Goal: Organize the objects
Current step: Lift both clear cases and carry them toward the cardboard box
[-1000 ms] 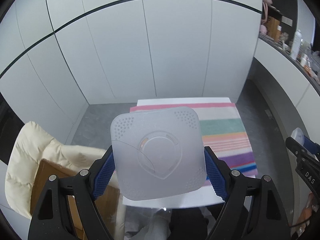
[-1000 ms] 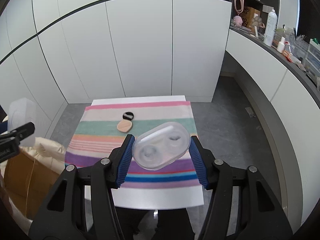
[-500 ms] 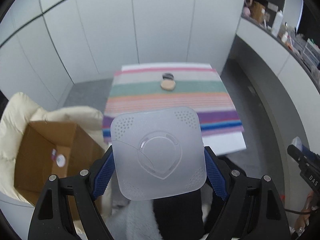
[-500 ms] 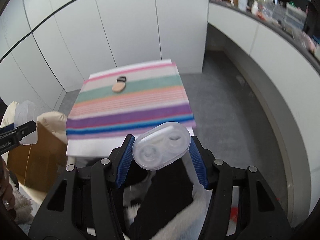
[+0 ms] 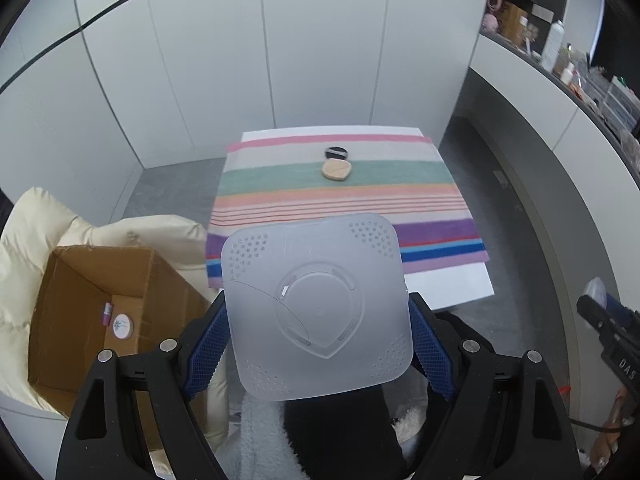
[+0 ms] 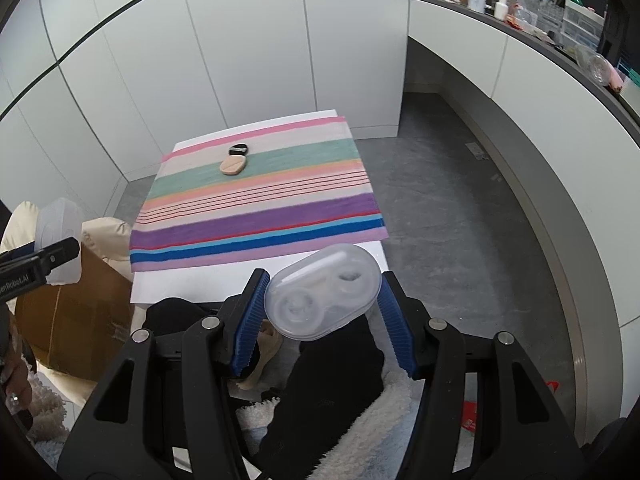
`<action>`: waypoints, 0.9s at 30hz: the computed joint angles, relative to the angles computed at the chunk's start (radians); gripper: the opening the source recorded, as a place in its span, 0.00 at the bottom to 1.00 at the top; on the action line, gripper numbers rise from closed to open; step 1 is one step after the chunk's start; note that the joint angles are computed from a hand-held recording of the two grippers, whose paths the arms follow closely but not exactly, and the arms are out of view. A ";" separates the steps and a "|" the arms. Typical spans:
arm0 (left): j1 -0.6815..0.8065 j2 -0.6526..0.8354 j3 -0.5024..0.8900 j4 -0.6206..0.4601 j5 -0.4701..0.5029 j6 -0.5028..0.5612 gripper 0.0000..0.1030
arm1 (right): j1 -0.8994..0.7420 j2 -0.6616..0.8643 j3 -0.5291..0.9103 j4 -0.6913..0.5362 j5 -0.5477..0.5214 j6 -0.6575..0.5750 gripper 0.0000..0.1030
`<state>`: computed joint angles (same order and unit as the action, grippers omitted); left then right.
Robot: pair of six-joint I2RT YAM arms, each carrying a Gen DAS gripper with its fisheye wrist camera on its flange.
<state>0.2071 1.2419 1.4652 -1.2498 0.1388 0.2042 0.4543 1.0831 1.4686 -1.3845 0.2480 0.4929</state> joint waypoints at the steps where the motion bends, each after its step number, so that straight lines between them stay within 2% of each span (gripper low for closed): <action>1: 0.021 0.001 0.004 0.000 0.007 0.010 0.82 | 0.024 0.010 0.002 0.003 0.009 0.011 0.56; 10: 0.270 0.016 0.024 -0.026 0.091 0.121 0.82 | 0.274 0.154 0.057 0.062 0.059 0.068 0.56; 17: 0.543 0.047 0.029 -0.038 0.151 0.253 0.82 | 0.453 0.306 0.130 0.137 0.052 0.072 0.56; 21: 0.725 0.077 0.022 -0.024 0.173 0.336 0.82 | 0.555 0.434 0.223 0.165 0.037 0.048 0.56; 27: 0.952 0.135 0.001 0.034 0.156 0.447 0.82 | 0.671 0.619 0.380 0.201 -0.009 -0.017 0.56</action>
